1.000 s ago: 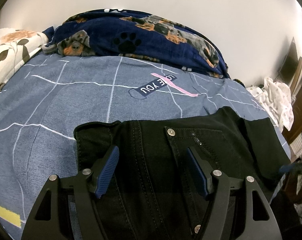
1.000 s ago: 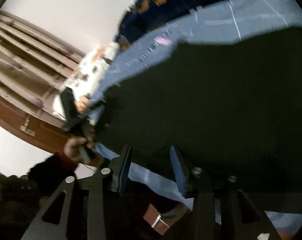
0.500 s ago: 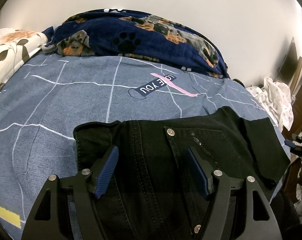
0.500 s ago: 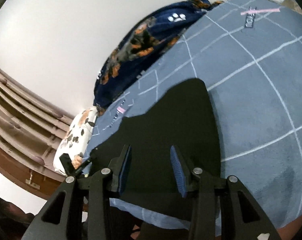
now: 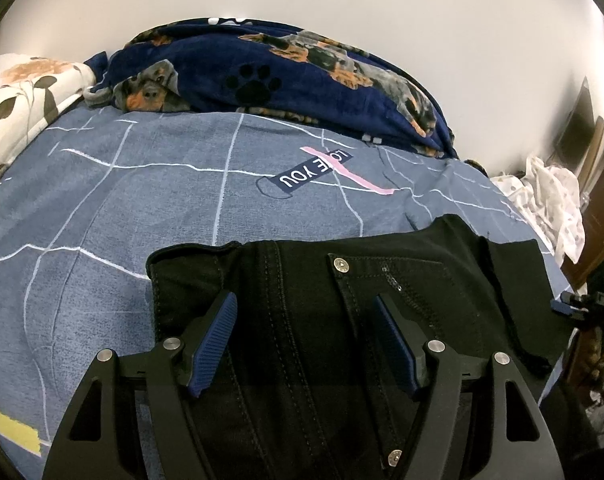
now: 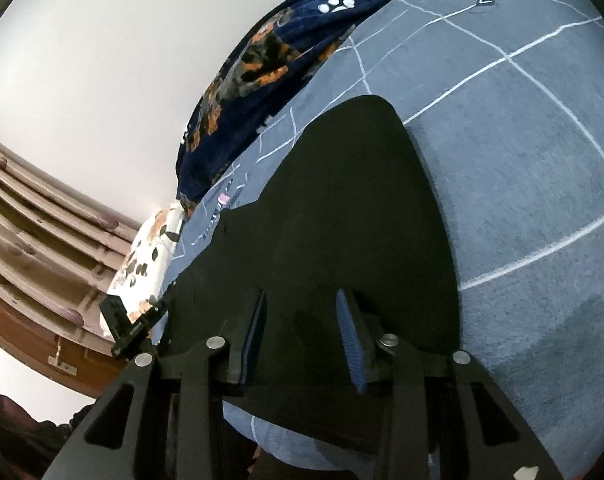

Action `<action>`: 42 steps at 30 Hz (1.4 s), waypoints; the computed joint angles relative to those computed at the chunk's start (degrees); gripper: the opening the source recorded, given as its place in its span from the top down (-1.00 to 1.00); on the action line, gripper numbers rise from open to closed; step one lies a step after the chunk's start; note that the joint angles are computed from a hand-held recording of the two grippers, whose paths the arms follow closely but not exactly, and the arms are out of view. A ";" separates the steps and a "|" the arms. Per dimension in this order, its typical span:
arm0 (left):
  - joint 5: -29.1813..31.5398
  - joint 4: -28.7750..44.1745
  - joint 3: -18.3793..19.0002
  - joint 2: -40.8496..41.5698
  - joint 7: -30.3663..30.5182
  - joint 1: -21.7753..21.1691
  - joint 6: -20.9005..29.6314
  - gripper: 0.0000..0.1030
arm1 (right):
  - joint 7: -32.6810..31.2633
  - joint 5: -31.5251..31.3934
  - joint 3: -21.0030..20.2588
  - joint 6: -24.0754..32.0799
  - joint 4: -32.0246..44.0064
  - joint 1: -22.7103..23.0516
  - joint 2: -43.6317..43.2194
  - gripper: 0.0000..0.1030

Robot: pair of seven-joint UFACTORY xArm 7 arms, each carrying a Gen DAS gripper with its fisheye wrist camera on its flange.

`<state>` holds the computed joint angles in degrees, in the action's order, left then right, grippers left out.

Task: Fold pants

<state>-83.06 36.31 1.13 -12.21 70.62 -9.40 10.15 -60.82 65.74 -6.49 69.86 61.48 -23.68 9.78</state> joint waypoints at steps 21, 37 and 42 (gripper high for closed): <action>-0.81 -0.31 0.48 -0.71 1.00 1.02 1.92 -0.37 | 13.55 -7.53 6.53 -5.55 22.50 -1.14 15.64 0.50; -1.58 -0.42 0.16 -0.92 1.45 1.33 2.23 -0.37 | 5.16 -0.79 4.74 -0.99 12.58 -4.20 6.37 0.39; -1.13 -0.01 -0.34 -0.48 0.96 0.96 1.32 -0.37 | 6.63 -3.11 4.75 -8.62 13.14 0.59 6.21 0.40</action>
<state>-84.20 36.30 0.79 -12.68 71.58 -8.43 11.47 -54.19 62.63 -1.74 61.24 74.62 -23.10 15.99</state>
